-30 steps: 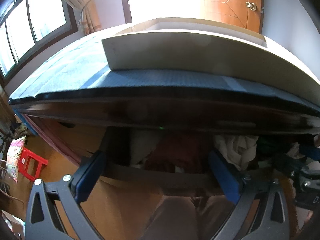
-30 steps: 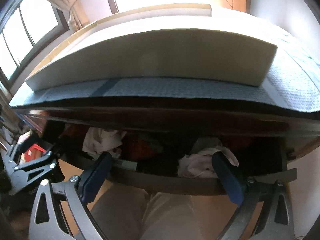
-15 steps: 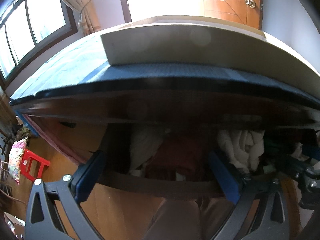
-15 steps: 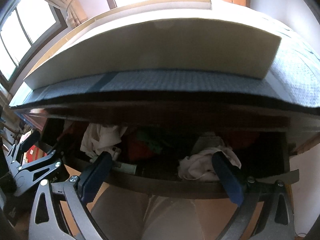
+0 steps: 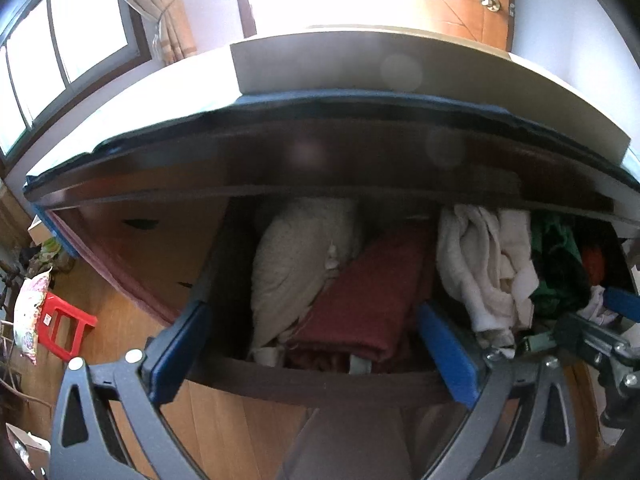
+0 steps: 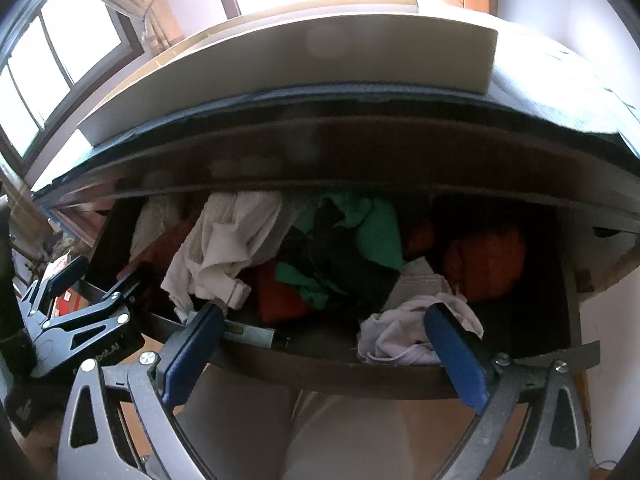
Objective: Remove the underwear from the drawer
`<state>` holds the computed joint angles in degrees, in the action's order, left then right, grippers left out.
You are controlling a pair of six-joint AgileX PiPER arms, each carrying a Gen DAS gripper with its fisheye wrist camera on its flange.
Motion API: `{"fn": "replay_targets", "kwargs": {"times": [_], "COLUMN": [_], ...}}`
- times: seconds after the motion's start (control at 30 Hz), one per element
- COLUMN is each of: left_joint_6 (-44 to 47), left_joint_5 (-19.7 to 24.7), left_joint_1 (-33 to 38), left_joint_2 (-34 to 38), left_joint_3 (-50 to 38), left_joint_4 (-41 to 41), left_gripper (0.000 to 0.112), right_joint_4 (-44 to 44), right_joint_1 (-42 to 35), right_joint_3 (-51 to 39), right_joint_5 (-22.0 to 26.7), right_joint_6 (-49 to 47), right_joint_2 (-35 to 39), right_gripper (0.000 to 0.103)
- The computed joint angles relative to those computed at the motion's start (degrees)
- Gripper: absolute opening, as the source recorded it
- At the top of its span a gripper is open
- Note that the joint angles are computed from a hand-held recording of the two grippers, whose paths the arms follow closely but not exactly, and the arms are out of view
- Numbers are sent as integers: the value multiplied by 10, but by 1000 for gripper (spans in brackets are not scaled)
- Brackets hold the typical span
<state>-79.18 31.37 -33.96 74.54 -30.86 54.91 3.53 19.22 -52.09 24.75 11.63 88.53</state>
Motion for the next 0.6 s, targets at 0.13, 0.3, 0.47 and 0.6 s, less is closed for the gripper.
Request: {"fn": "replay_targets", "kwargs": {"times": [0.13,0.3,0.47,0.6], "left_joint_6": [9,7,9,1], "left_joint_5": [6,8,8,9], "left_joint_1": [-10,-13,-12,-15], "left_joint_2": [-10,-15,-17,-20], "left_joint_3": [9,14,15,19], "left_joint_4": [-18,-18,-20,-15], "left_gripper": [103,103,103,103], "right_joint_4": [-10,-25,-33,-53], "right_joint_1": [7,21,28,37], "right_joint_3": [19,38,39,51], "right_joint_5": [-8,-12,-16,-30], "right_joint_6": [14,35,48,71], "right_joint_2": [-15,-31,-29,-33], "right_gripper": [102,102,102,102]}}
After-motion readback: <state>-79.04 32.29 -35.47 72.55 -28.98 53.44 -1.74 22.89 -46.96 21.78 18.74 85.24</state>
